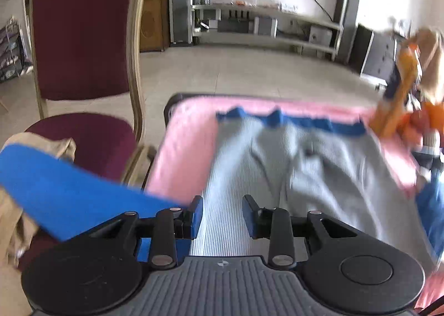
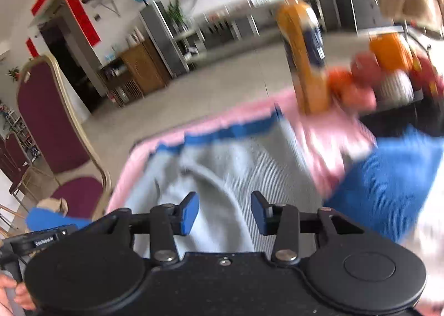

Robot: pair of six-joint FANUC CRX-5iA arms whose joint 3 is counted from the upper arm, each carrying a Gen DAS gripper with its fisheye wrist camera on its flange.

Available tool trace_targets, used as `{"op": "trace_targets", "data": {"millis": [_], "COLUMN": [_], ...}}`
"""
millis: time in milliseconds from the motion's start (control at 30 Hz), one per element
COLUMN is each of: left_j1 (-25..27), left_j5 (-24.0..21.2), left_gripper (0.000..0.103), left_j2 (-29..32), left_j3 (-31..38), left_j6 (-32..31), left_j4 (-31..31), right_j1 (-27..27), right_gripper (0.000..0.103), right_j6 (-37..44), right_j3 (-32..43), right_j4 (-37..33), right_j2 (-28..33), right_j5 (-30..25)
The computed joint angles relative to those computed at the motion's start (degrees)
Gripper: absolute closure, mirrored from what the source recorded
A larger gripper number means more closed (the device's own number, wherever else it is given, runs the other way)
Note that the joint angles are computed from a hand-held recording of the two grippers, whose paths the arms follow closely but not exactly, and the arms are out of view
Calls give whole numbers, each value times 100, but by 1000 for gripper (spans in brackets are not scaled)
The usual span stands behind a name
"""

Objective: Fold clothes

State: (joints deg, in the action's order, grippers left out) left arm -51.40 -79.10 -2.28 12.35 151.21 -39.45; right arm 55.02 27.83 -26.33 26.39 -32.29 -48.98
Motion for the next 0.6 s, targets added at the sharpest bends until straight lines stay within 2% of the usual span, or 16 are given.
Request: {"op": "trace_targets", "data": {"millis": [133, 333, 500, 600], "left_j1": [903, 2197, 2830, 3009], "left_j5": [421, 1337, 1812, 1977], "left_gripper": [63, 61, 60, 60], "left_j2": [303, 1171, 2009, 2433], "left_j3": [183, 386, 747, 1000], "left_j6": [-437, -935, -1308, -1736], "left_j4": [423, 1548, 2136, 2353], "right_j1": [-696, -1484, -1881, -1999], "right_gripper": [58, 58, 56, 54], "right_j6": [681, 1075, 897, 895], "right_j3": [523, 1155, 1666, 2071], "right_j4": [-213, -693, -491, -339], "right_j2": [836, 2213, 3390, 4023], "right_j5": [454, 1078, 1543, 1581]}}
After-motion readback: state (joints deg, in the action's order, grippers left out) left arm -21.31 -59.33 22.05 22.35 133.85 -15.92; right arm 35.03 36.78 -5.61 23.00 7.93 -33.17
